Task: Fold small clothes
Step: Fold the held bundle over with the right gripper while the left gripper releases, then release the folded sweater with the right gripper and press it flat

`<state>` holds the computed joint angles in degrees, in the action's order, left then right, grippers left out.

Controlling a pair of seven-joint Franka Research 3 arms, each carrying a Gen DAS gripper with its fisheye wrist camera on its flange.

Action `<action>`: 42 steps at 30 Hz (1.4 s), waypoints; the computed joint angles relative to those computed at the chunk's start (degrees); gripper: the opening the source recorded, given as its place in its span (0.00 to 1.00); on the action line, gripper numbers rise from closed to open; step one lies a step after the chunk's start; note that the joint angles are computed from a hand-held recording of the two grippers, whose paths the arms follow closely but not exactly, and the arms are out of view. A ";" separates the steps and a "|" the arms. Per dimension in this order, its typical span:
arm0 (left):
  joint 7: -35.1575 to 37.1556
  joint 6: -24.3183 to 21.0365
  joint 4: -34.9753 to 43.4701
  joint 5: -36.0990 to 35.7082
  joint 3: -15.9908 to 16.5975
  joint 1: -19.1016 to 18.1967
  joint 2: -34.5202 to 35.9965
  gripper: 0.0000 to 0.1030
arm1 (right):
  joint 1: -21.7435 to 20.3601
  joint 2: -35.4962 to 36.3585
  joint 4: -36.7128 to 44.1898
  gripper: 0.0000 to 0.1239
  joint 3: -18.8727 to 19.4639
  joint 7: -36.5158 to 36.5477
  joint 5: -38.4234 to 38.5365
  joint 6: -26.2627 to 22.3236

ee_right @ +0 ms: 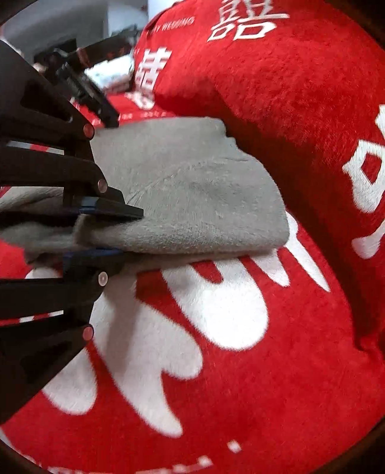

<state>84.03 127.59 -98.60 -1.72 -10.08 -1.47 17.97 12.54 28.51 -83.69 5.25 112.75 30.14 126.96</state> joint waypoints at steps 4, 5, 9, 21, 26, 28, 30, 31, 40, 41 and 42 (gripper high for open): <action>-0.85 -1.98 0.02 1.61 0.51 -0.23 -1.10 0.84 | 1.29 -3.58 -1.93 0.19 -1.45 3.27 -4.12 -1.65; -0.56 -2.41 -0.18 1.28 0.40 -0.07 -1.65 0.84 | 0.90 -5.04 -3.51 0.19 -1.02 2.86 -2.73 -0.56; 1.76 -4.01 -1.65 -2.75 -0.49 0.44 -3.60 0.84 | 0.32 -9.42 -7.54 0.19 0.88 -1.48 2.65 1.94; 0.81 -5.78 -5.54 -2.21 -0.27 -1.48 -4.54 0.85 | 4.36 -4.08 -1.15 0.14 -0.13 -2.44 -4.49 -9.25; 0.96 -6.02 -5.36 -1.26 -0.34 -1.92 -4.44 0.85 | 3.21 -5.42 -4.33 0.10 0.06 -1.83 -1.75 -7.53; 0.68 -6.11 -5.39 -1.40 -0.31 -1.94 -4.42 0.85 | 3.01 -5.70 -4.52 0.10 0.07 -1.79 -1.49 -7.79; 0.48 -6.50 -5.01 -1.50 -0.25 -1.88 -4.23 0.85 | 2.90 -6.30 -4.84 0.10 -0.02 -1.46 -1.34 -7.68; 0.41 -6.63 -4.89 -1.40 -0.23 -1.89 -4.19 0.85 | 2.84 -6.68 -5.24 0.10 -0.11 -1.28 -1.27 -7.38; 0.14 -7.71 -3.69 -1.11 -0.23 -1.92 -3.50 0.85 | 1.26 -10.56 -10.13 0.14 -0.96 2.21 1.65 -3.23; 0.07 -7.92 -3.36 -1.11 -0.20 -1.88 -3.27 0.85 | 1.10 -10.77 -10.52 0.14 -1.00 2.61 1.98 -2.90; 0.02 -8.08 -3.16 -1.05 -0.20 -1.86 -3.14 0.85 | 0.94 -10.88 -10.76 0.14 -1.03 2.92 2.23 -2.68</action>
